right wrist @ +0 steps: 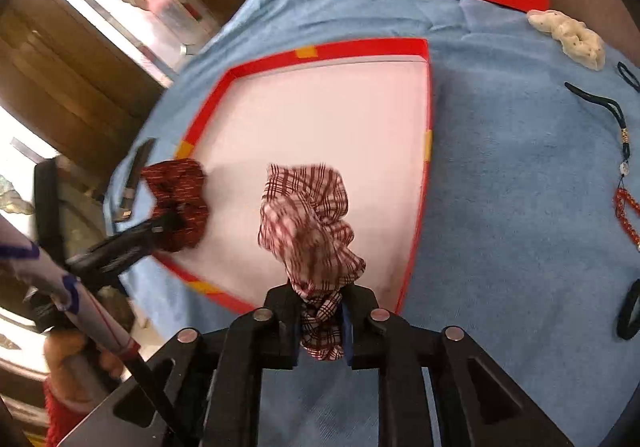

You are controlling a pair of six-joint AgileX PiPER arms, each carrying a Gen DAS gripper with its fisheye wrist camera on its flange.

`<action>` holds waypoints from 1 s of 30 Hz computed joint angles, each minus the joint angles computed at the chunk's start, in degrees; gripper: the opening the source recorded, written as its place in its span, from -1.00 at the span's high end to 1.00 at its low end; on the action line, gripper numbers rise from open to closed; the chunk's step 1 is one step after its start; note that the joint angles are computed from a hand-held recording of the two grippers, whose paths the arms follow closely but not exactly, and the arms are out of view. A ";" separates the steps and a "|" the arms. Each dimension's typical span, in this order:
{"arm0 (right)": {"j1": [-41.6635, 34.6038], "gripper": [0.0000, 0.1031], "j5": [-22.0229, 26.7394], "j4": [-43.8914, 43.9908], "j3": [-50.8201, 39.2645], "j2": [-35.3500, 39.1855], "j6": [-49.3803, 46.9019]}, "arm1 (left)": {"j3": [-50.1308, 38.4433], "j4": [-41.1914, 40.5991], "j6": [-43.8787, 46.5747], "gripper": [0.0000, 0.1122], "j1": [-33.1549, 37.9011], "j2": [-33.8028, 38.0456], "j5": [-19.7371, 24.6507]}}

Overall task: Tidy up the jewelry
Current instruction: 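Carry both scrunchies into the red-framed tray and open both tools, then withdraw both tools from the tray back toward the jewelry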

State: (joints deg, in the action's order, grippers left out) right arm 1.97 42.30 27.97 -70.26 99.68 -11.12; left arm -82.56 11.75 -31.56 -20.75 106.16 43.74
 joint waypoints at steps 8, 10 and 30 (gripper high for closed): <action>-4.03 -0.06 1.02 -0.65 1.95 -5.13 -1.30 | 6.52 2.02 -5.37 0.02 0.37 -6.71 -5.17; -4.56 -0.07 0.92 -1.14 2.71 -6.53 -0.94 | 7.69 3.75 -7.86 0.02 -0.21 -8.38 -4.99; -64.80 -0.07 13.78 10.71 22.34 -19.19 -38.22 | -11.07 4.94 -7.33 -0.09 -28.09 0.27 5.37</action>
State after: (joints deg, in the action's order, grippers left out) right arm -62.83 56.09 38.69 -47.92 80.48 -49.35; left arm -93.63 16.69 -38.89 -48.85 106.43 49.11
